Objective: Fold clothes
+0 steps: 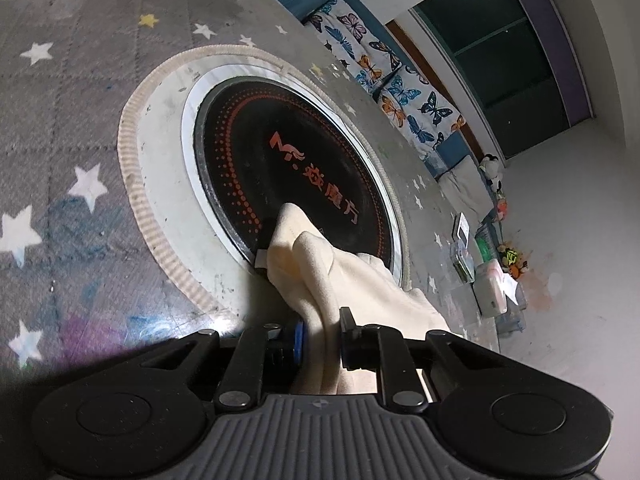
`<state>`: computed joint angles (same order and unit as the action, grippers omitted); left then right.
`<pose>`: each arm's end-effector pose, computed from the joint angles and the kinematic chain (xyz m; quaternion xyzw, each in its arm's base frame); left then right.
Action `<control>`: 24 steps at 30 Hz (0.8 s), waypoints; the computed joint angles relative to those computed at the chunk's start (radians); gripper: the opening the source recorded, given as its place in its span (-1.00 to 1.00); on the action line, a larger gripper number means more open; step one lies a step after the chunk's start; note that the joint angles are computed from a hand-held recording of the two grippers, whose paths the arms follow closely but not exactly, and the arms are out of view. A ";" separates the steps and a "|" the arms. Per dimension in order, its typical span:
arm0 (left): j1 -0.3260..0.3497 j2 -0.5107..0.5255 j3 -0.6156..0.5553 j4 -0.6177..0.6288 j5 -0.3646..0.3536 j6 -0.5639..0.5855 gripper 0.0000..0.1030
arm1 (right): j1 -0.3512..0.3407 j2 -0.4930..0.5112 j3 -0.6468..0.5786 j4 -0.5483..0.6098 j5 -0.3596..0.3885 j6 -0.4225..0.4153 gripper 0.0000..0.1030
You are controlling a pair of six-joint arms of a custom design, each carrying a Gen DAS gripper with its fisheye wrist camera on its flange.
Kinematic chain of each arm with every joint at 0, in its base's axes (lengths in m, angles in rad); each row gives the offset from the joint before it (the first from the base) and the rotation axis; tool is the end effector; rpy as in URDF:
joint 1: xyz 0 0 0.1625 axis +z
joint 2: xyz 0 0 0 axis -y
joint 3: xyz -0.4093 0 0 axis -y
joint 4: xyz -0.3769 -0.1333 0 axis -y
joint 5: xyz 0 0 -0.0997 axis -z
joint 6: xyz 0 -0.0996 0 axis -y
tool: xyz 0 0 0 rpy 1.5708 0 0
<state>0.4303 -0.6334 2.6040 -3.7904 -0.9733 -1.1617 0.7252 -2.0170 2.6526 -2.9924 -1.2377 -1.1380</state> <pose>-0.1938 -0.2973 0.0023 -0.0466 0.9479 -0.3151 0.0106 -0.0873 -0.2990 0.3120 0.1955 -0.8920 0.3348 0.2323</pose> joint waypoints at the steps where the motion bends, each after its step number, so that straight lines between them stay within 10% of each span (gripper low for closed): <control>1: -0.001 -0.002 -0.002 0.010 0.004 0.004 -0.65 | -0.009 0.009 0.002 -0.009 0.011 -0.002 -0.25; 4: -0.005 -0.011 -0.009 0.038 0.014 0.016 -0.65 | -0.037 -0.002 0.013 -0.001 0.051 -0.017 -0.28; 7: -0.016 -0.020 -0.015 0.062 0.026 0.033 -0.66 | -0.047 -0.024 0.009 0.059 0.072 -0.020 -0.71; 15: -0.055 -0.050 -0.072 0.118 0.044 0.159 -0.72 | -0.147 -0.260 0.046 0.231 0.216 -0.103 -0.79; 24: -0.057 0.032 -0.251 0.160 -0.048 0.316 -0.72 | -0.531 -0.675 -0.005 0.700 0.544 -0.315 -0.80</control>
<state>0.3730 -0.6013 2.3527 -3.6301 -1.0209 -0.8458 0.1943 -2.6915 2.6473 -2.2921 -0.6935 -1.4528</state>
